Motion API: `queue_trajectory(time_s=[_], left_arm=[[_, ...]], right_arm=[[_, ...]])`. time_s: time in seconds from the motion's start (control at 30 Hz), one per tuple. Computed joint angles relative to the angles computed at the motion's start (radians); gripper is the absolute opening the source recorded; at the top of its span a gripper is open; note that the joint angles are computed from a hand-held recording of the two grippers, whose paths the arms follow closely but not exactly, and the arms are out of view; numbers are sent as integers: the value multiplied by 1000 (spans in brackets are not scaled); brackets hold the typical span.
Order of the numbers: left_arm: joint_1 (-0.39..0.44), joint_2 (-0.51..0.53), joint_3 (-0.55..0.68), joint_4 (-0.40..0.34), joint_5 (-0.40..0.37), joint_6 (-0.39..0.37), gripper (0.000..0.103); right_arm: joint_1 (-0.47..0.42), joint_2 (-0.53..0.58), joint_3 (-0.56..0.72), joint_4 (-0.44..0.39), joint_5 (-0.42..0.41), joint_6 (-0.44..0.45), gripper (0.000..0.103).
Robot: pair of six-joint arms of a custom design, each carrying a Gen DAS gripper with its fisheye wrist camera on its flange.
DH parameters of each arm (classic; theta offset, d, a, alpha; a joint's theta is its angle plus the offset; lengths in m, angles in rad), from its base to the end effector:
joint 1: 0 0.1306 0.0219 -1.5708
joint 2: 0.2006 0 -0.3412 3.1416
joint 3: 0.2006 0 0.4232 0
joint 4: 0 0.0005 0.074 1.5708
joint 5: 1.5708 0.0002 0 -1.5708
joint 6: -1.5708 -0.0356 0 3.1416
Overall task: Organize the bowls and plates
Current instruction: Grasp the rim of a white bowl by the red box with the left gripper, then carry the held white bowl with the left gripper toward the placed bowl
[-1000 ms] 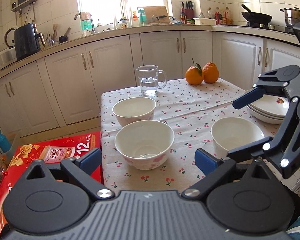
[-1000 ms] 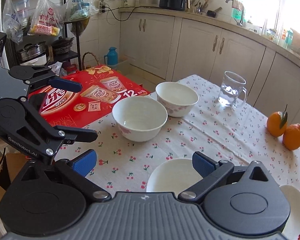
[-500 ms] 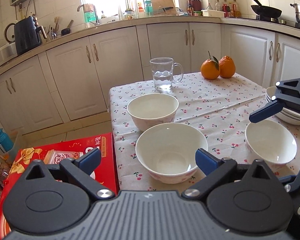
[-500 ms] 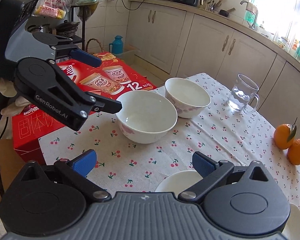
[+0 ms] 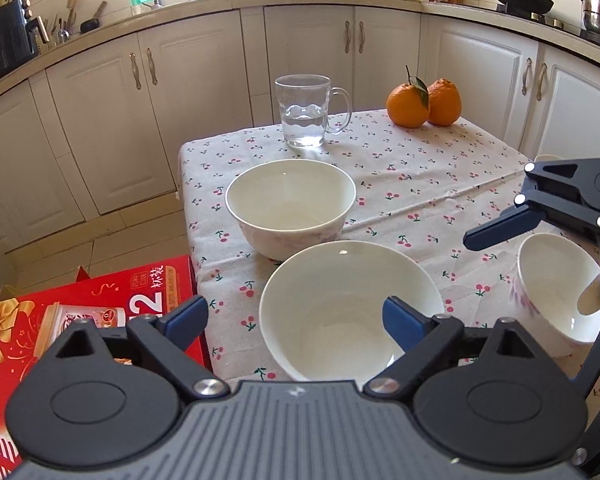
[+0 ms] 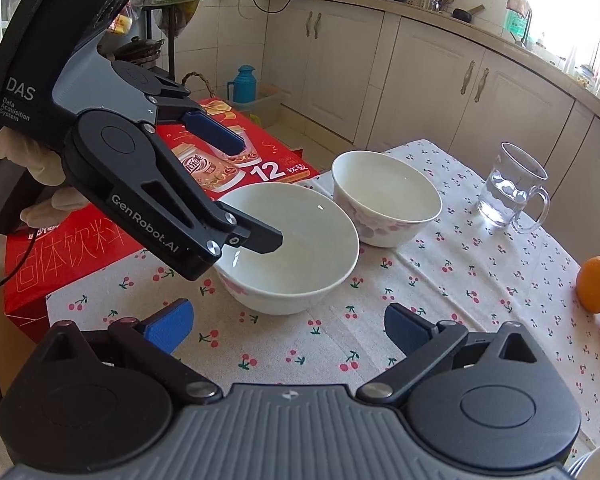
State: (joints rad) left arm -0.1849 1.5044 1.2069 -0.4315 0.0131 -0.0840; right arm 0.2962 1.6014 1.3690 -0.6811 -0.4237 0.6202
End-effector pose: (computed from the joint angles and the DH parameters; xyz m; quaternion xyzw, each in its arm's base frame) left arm 0.5442 -0.1028 0.2715 0.1250 0.9041 -0.0266 0.4077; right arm 0.5475 0.1819 0.2809 -0.4702 0.7999 0.1455 0.3435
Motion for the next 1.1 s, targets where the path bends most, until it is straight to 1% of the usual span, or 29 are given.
queue_trajectory(time_s=[0.1,0.2,0.33,0.4,0.47,0.57,0.87,1.1], left_arm=[[12,28,35,-41,38,4,80],[23,48,59,-69,75,11,78],[35,70,89,-107,119,16,70],[38,79,100,-119,127,14,64],[40,84,107,-127,132,8,61],[42,89,114,-133,139,3,60],[43,106,132,-153,161,-17,53],[41,109,139,-164,155,-18,51]], right_arm=[[2,31,32,-15,-12,2,102],[7,58,60,-32,-18,11,99],[9,103,109,-70,-34,28,89],[12,112,117,-75,-33,35,87],[16,117,122,-80,-32,42,84],[18,121,125,-82,-36,44,82],[15,132,139,-91,-50,38,81],[12,128,135,-88,-55,37,80]])
